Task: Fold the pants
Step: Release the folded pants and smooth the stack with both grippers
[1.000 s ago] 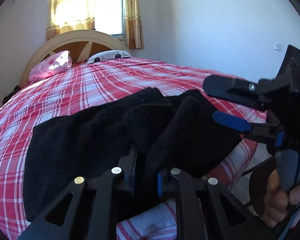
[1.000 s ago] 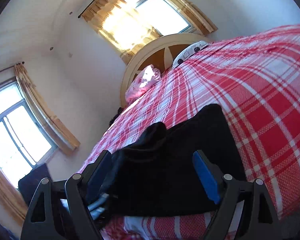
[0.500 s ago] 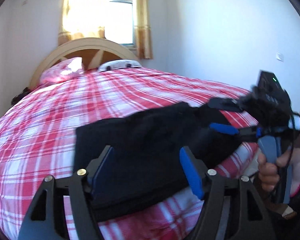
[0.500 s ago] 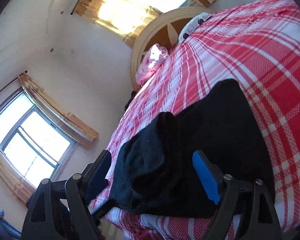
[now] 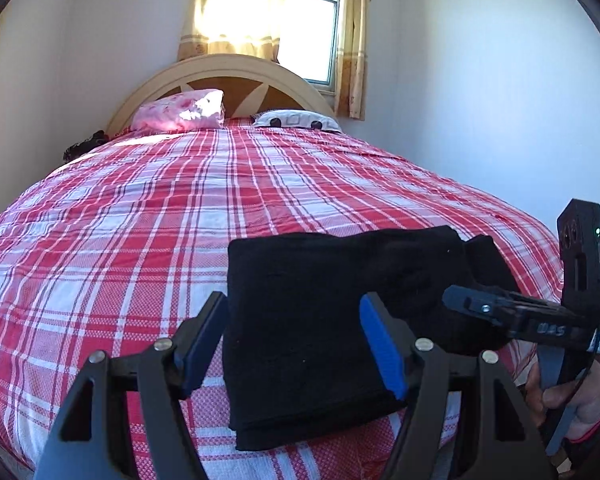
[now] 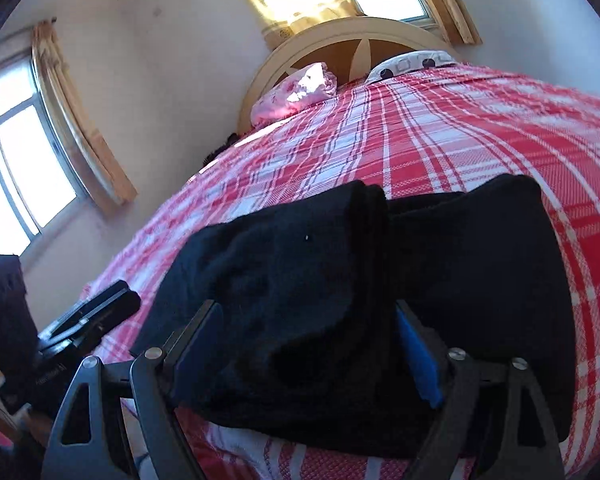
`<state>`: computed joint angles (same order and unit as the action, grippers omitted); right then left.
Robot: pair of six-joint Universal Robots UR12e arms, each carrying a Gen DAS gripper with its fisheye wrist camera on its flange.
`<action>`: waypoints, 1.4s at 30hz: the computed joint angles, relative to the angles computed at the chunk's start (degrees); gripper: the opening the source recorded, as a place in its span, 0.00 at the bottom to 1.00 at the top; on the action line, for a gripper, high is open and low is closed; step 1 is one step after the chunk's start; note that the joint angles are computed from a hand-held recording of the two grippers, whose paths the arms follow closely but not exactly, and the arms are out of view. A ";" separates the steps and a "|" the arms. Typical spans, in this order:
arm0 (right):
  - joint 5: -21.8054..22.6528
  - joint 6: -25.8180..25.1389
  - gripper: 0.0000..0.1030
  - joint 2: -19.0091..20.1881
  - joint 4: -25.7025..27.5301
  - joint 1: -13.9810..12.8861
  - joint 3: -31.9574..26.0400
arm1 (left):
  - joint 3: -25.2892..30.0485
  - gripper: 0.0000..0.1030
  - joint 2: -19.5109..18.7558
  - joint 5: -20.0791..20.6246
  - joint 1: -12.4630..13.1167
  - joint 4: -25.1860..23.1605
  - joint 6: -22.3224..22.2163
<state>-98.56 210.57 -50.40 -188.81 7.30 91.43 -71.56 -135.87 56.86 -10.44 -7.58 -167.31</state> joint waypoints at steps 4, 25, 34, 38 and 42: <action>0.56 0.01 0.28 -0.47 0.01 -0.62 1.02 | 0.29 0.69 -0.07 0.87 0.07 0.78 -0.88; -3.61 6.76 0.22 -4.15 -7.62 -2.75 9.69 | 1.95 0.69 -0.66 3.56 -1.29 -2.28 1.71; -11.89 -0.84 0.23 -4.71 -4.04 -0.36 8.34 | 2.20 0.69 -0.83 4.46 -1.01 -2.84 0.35; -15.08 -1.15 0.23 -5.37 -1.72 0.05 8.58 | 2.16 0.72 -0.87 3.36 -1.25 -3.50 1.34; -14.46 2.62 0.23 -5.29 -2.48 -0.36 9.72 | 1.70 0.72 -0.59 4.65 -1.57 -3.30 2.96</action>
